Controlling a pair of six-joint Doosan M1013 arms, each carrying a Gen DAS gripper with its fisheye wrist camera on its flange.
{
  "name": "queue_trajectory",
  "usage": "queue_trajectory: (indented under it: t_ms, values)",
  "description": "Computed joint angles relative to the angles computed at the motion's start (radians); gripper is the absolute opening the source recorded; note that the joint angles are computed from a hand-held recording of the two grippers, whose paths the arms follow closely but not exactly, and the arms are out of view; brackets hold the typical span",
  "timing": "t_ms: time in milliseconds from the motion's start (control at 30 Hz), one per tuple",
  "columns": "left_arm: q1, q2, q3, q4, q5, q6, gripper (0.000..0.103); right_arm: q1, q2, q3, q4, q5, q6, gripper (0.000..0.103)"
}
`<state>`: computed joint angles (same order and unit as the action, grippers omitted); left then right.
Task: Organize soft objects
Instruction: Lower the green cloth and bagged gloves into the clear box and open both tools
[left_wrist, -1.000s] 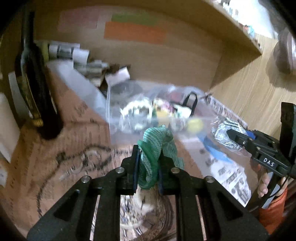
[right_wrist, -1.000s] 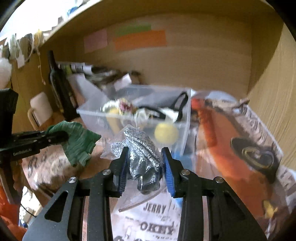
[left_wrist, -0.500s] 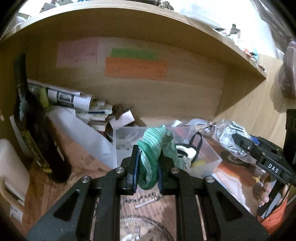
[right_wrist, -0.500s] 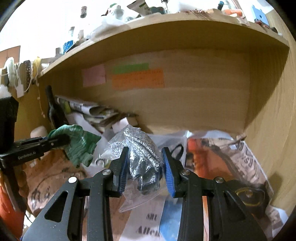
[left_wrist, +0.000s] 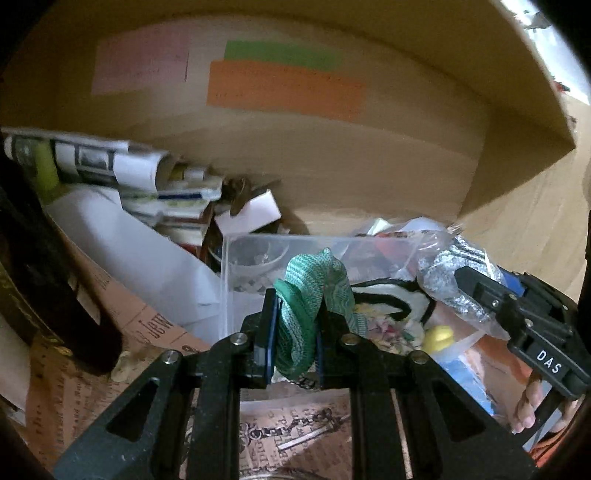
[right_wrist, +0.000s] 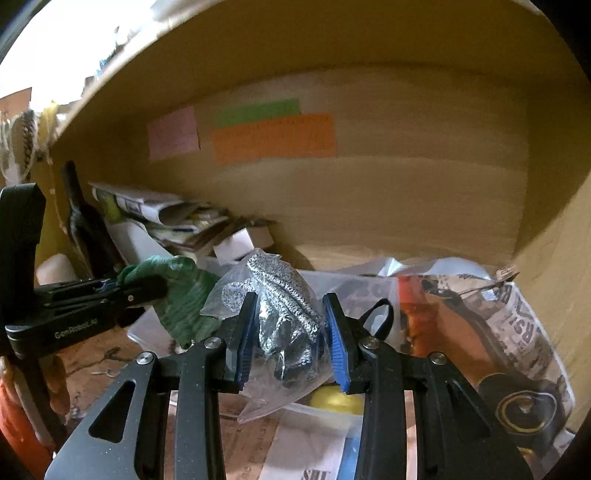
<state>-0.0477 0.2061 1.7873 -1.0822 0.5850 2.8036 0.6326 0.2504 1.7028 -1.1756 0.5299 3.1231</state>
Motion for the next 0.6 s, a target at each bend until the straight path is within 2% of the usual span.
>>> queue_trajectory:
  t_ms: [367, 500, 533, 600]
  values:
    - [-0.012, 0.040, -0.026, 0.130, 0.006, -0.124, 0.018, -0.033, 0.055, -0.049, 0.240, -0.002, -0.236, 0.035]
    - [-0.010, 0.043, -0.028, 0.167, 0.014, -0.160, 0.033, -0.034, 0.067, -0.062, 0.306, 0.017, -0.312, 0.037]
    - [-0.008, 0.041, -0.028, 0.164, 0.024, -0.155, 0.036, -0.033, 0.068, -0.065, 0.311, 0.024, -0.321, 0.039]
    - [-0.006, 0.037, -0.026, 0.162, 0.040, -0.150, 0.041, -0.032, 0.069, -0.068, 0.321, 0.034, -0.337, 0.053]
